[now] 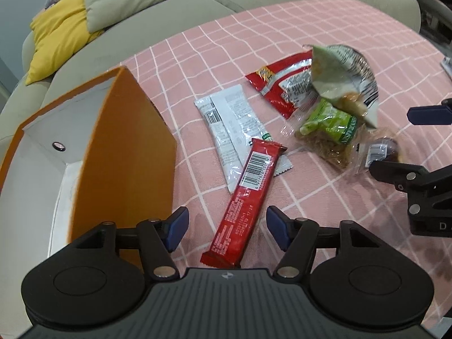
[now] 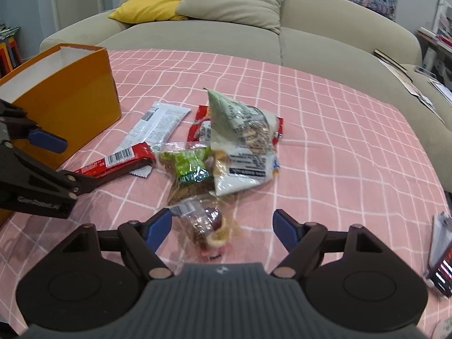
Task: Organize snacks
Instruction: 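Move both tools back to the pile and grasp the red candy bar with the left tool, then grasp the clear bag of brown candies with the right tool while the left tool holds the bar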
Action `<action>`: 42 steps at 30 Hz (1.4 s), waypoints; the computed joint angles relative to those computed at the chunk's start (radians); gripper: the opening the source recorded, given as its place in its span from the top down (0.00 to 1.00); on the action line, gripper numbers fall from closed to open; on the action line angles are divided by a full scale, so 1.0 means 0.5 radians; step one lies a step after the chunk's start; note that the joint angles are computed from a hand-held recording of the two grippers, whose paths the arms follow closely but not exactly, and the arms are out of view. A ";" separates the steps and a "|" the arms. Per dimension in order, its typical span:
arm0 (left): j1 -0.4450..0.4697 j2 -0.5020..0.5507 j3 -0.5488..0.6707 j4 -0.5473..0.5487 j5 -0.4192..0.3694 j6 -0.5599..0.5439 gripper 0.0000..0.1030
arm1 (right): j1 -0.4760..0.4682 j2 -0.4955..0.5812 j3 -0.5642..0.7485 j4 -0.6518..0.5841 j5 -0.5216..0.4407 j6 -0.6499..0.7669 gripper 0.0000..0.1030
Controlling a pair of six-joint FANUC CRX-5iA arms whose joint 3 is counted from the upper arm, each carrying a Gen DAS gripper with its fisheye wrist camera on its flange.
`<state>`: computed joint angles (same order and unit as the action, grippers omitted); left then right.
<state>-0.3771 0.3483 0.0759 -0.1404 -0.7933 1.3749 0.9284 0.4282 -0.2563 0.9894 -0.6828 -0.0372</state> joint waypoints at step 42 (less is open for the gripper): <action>0.210 -0.299 -0.549 0.827 -0.064 -0.099 0.64 | 0.174 -0.246 -0.160 -0.223 0.150 -0.221 0.34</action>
<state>-0.2720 0.1988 -0.1988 0.2729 -0.8252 1.3252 1.0151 0.3054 -0.3364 0.8779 -0.6078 -0.1478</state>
